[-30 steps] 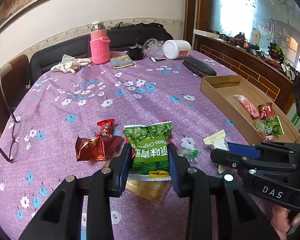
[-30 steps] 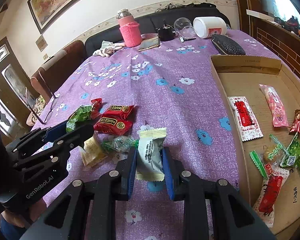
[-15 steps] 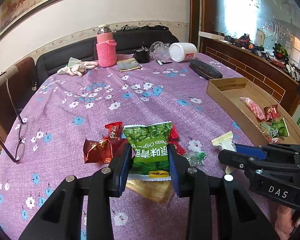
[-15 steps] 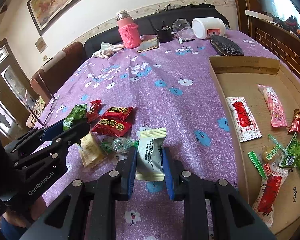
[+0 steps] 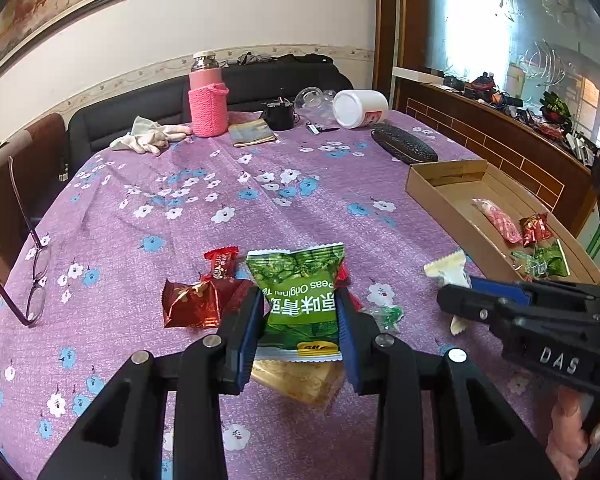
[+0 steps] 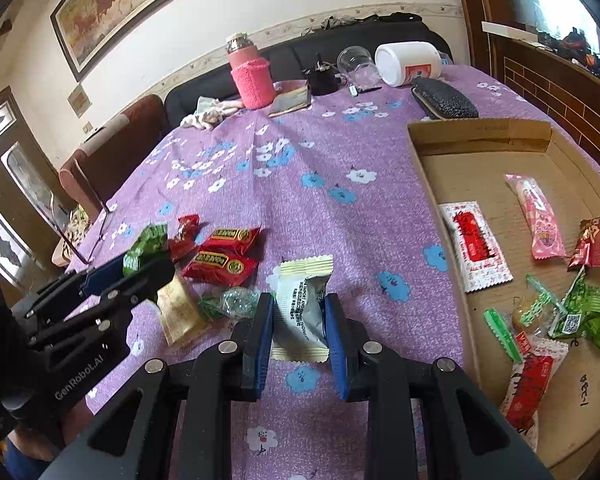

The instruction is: Organize snacks

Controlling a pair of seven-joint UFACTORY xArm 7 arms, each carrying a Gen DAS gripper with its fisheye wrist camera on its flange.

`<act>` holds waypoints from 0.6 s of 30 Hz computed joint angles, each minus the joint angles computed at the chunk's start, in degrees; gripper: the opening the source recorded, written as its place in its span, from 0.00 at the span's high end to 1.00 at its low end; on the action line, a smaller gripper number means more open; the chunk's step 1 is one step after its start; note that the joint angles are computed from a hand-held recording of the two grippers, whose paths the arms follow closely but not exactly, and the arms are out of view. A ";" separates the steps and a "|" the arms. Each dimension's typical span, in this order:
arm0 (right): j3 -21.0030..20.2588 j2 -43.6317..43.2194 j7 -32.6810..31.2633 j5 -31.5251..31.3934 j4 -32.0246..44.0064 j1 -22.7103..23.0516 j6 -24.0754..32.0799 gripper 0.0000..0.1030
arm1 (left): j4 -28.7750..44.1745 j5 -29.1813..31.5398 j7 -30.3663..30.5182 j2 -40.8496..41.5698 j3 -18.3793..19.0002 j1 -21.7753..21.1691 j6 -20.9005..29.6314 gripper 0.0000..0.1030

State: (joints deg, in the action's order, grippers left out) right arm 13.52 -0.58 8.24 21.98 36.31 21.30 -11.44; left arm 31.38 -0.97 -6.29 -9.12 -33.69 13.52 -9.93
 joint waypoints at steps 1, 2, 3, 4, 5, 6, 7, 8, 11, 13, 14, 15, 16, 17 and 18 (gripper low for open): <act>-0.10 -0.24 1.08 -0.87 -0.28 -0.31 -0.44 0.74 | -0.02 0.31 -0.07 0.19 2.29 -2.31 -0.07 0.67; -1.90 -0.60 4.31 -4.14 -0.81 0.49 -1.04 0.74 | -0.04 0.35 -0.01 0.26 3.33 -3.38 -0.12 0.67; -3.55 -0.90 8.20 -8.34 -1.30 0.95 -1.46 0.74 | -0.06 0.51 0.11 0.35 4.93 -5.00 -0.16 0.67; -3.86 -1.09 10.03 -10.14 -1.56 0.63 -1.77 0.74 | -0.03 0.61 0.27 0.53 6.30 -6.47 -0.17 0.67; -3.87 -1.31 11.13 -10.85 -1.81 0.21 -2.11 0.74 | 0.05 0.43 0.44 0.66 6.49 -6.80 -0.09 0.67; -4.75 -1.50 13.48 -13.35 -2.07 0.20 -2.36 0.74 | 0.18 0.45 0.56 0.90 7.46 -7.90 0.09 0.67; -5.39 -1.65 15.40 -15.37 -2.25 0.04 -2.54 0.74 | 0.36 0.68 0.65 1.20 9.28 -9.79 0.37 0.67; -5.41 -1.80 16.28 -16.19 -2.40 -0.39 -2.65 0.74 | 0.49 0.89 0.63 1.45 10.97 -11.55 0.62 0.67; -7.14 -2.38 20.76 -20.75 -3.07 -0.72 -2.98 0.74 | 0.96 1.57 0.20 2.19 18.03 -18.85 1.30 0.67; -10.49 -2.65 27.37 -27.93 -3.43 0.02 -3.55 0.74 | 1.10 1.68 -0.37 2.31 20.22 -21.30 1.65 0.67; -10.95 -2.77 28.98 -29.60 -3.52 -0.33 -3.77 0.74 | 1.43 1.49 -0.32 2.33 23.00 -24.42 2.44 0.67; -11.21 -3.01 30.23 -30.76 -3.75 -0.80 -4.05 0.74 | 1.63 1.52 -0.42 2.21 23.82 -25.49 3.09 0.67; -11.12 -3.32 30.98 -31.02 -4.08 -1.46 -4.43 0.74 | 1.82 1.68 -0.78 2.02 23.72 -25.67 3.46 0.67; -11.32 -3.74 32.07 -31.38 -4.54 -1.97 -4.91 0.74 | 2.02 1.79 -1.05 1.71 23.83 -26.25 3.82 0.67; -12.02 -4.05 33.63 -32.48 -4.88 -2.15 -5.35 0.74 | 2.23 2.12 -1.24 1.43 23.66 -26.48 4.24 0.67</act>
